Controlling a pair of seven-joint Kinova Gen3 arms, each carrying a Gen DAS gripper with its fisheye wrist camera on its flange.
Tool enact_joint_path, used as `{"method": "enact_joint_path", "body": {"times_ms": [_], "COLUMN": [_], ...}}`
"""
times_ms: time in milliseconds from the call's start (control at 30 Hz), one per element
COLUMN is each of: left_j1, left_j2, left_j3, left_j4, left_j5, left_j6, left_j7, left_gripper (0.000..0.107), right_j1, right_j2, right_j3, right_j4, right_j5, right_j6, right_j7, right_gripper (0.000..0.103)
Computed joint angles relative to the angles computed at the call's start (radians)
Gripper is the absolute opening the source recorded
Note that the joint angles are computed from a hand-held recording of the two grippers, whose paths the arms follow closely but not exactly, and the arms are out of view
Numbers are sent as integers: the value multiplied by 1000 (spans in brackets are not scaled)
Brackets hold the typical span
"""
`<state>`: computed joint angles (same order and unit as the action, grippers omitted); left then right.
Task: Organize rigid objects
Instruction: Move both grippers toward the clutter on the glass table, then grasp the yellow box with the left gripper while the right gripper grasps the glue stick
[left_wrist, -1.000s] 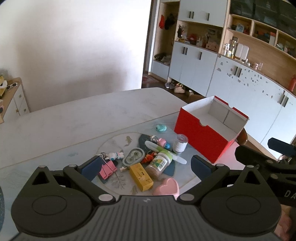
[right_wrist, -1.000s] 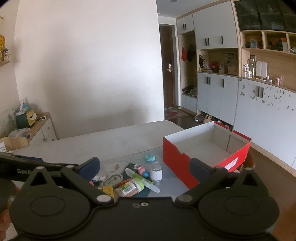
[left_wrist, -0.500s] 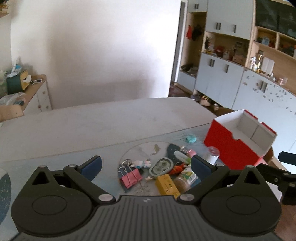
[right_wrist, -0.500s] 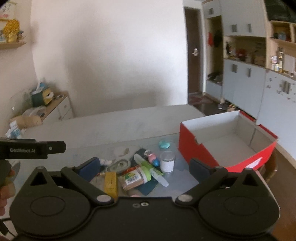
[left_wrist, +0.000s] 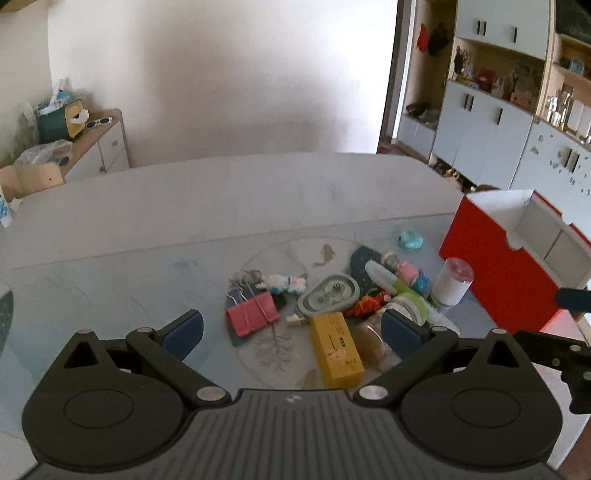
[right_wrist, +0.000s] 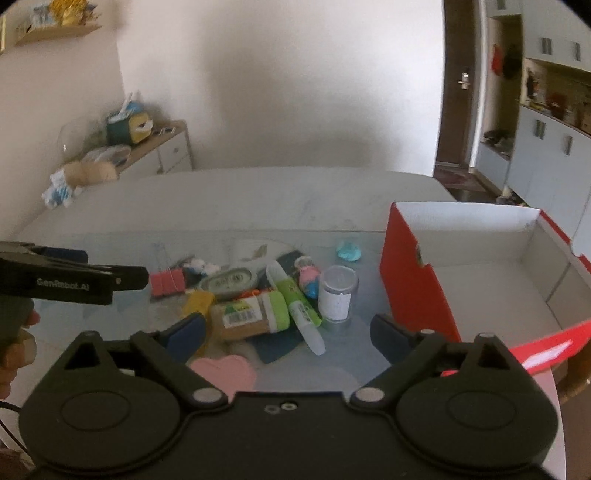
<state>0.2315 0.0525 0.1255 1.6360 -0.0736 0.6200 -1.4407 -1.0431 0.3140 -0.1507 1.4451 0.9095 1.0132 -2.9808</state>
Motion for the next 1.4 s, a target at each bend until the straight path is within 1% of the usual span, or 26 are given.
{"method": "enact_joint_path", "body": {"times_ms": [100, 200, 267, 333, 433, 500, 600, 633, 667, 733, 767, 800, 900, 933, 967, 1000, 1067, 1167, 1233, 1267, 1333, 1367, 1400], "left_j1": [32, 64, 73, 81, 105, 112, 112, 112, 111, 99, 88, 80, 74, 57, 58, 77, 86, 92, 95, 94, 89, 85, 76], "left_j2": [39, 81, 111, 128, 147, 159, 168, 170, 174, 174, 172, 170, 167, 166, 168, 174, 181, 192, 200, 204, 211, 214, 216], "left_j3": [4, -3, -6, -10, -17, -20, -22, -23, -23, -17, -13, -11, -16, -5, -9, -26, -24, -26, -25, -23, -18, -17, -12], "left_j4": [-5, -20, -45, -52, -54, -59, -57, -57, -61, -59, -58, -59, -52, -49, -47, -55, -59, -66, -69, -74, -77, -80, -80], "left_j5": [-74, -123, -116, -112, -142, -148, -139, -137, -135, -113, -94, -78, -60, -41, -38, -51, -71, -79, -84, -83, -72, -62, -44], "left_j6": [5, 24, 58, 58, 55, 57, 43, 38, 37, 27, 29, 34, 50, 48, 46, 54, 52, 40, 31, 31, 24, 24, 22], "left_j7": [79, 142, 161, 170, 179, 180, 175, 172, 166, 135, 115, 98, 75, 58, 57, 66, 79, 81, 72, 61, 38, 29, 15], "left_gripper": [103, 103, 102, 102, 102, 102, 99, 99, 99, 96, 91, 86, 85, 85, 85, 83, 79, 77, 69, 64, 61, 59, 56], "right_j1": [36, 65, 79, 92, 110, 110, 111, 111, 110, 105, 106, 106, 96, 97, 98, 97, 95, 91, 86, 87, 86, 86, 85], "right_j2": [9, 24, 37, 50, 72, 88, 103, 108, 114, 119, 120, 123, 132, 134, 138, 141, 148, 159, 172, 173, 177, 178, 183], "right_j3": [2, 9, 18, 27, 35, 43, 55, 58, 61, 70, 71, 73, 84, 86, 88, 91, 96, 102, 106, 108, 110, 111, 113], "right_j4": [14, 18, 19, 15, 1, -18, -34, -41, -51, -57, -60, -63, -70, -72, -78, -81, -89, -105, -118, -119, -123, -125, -132], "right_j5": [-28, -65, -84, -105, -138, -157, -181, -191, -201, -210, -217, -222, -219, -224, -228, -230, -234, -237, -237, -241, -249, -254, -257], "right_j6": [-35, -71, -89, -105, -130, -125, -136, -135, -131, -130, -132, -132, -129, -129, -128, -127, -122, -119, -119, -121, -118, -115, -111], "right_j7": [48, 86, 110, 139, 206, 252, 299, 317, 333, 349, 363, 376, 398, 404, 410, 413, 420, 431, 435, 438, 442, 444, 446], "right_gripper": [86, 83, 80, 76, 70, 62, 55, 50, 47, 46, 43, 43, 42, 42, 41, 40, 39, 37, 35, 33, 25, 19, 17]}}
